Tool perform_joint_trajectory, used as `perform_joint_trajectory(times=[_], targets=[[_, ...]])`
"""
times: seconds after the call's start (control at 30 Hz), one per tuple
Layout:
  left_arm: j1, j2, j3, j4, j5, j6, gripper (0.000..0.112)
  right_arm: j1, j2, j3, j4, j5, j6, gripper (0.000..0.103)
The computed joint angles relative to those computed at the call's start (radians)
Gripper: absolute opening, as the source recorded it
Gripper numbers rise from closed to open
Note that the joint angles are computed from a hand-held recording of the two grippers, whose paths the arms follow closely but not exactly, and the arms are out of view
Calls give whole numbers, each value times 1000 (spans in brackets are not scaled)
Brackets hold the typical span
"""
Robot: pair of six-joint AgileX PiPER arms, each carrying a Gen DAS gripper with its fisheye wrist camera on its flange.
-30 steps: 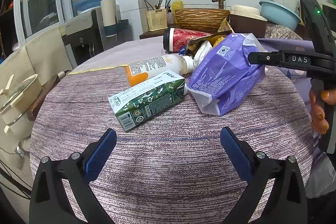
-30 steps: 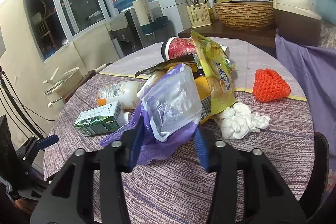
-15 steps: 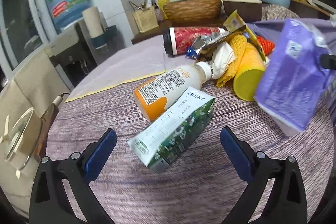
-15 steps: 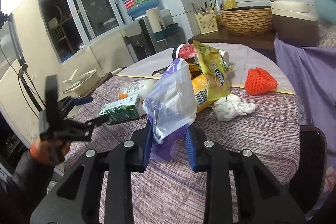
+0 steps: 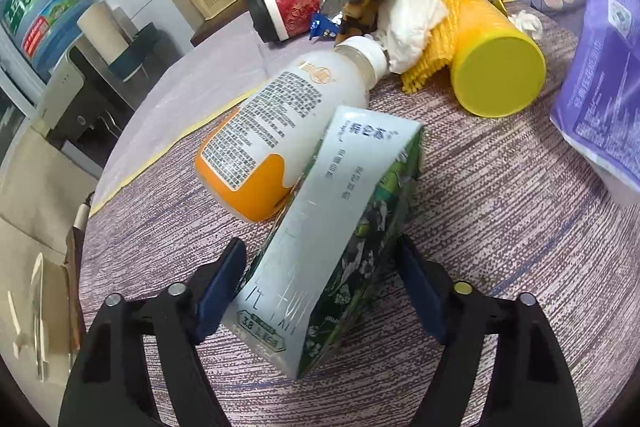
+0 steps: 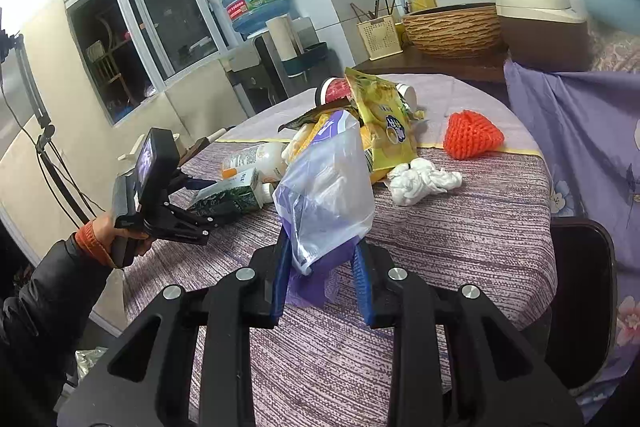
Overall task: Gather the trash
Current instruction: 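Grasp the green-and-white milk carton with the left tool while the right tool holds the purple bag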
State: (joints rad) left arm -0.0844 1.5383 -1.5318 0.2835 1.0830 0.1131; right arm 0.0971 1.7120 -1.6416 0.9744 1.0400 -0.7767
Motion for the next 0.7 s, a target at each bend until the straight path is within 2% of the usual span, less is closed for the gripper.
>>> perform_joint_trajectory(times=[0.07,0.17,0.37,0.57,0.7], targets=[[-16,-25,22,3,-9,-28,62,-8,-2,8,5,4,-4,29],[-50,-69,72,48,-23,-114,55,-25,-2,16,19,11,-9,29],[-134,-182,204,101,-74,-304,53,-66,-34,74,56,13,-58,29],[-309,-273,289,199,-93,-591,52,-130,-66,152,123,34,-158,29],[-473,-281,281,329,-79,-810,51,-201,-79,193,182,72,-218,29]])
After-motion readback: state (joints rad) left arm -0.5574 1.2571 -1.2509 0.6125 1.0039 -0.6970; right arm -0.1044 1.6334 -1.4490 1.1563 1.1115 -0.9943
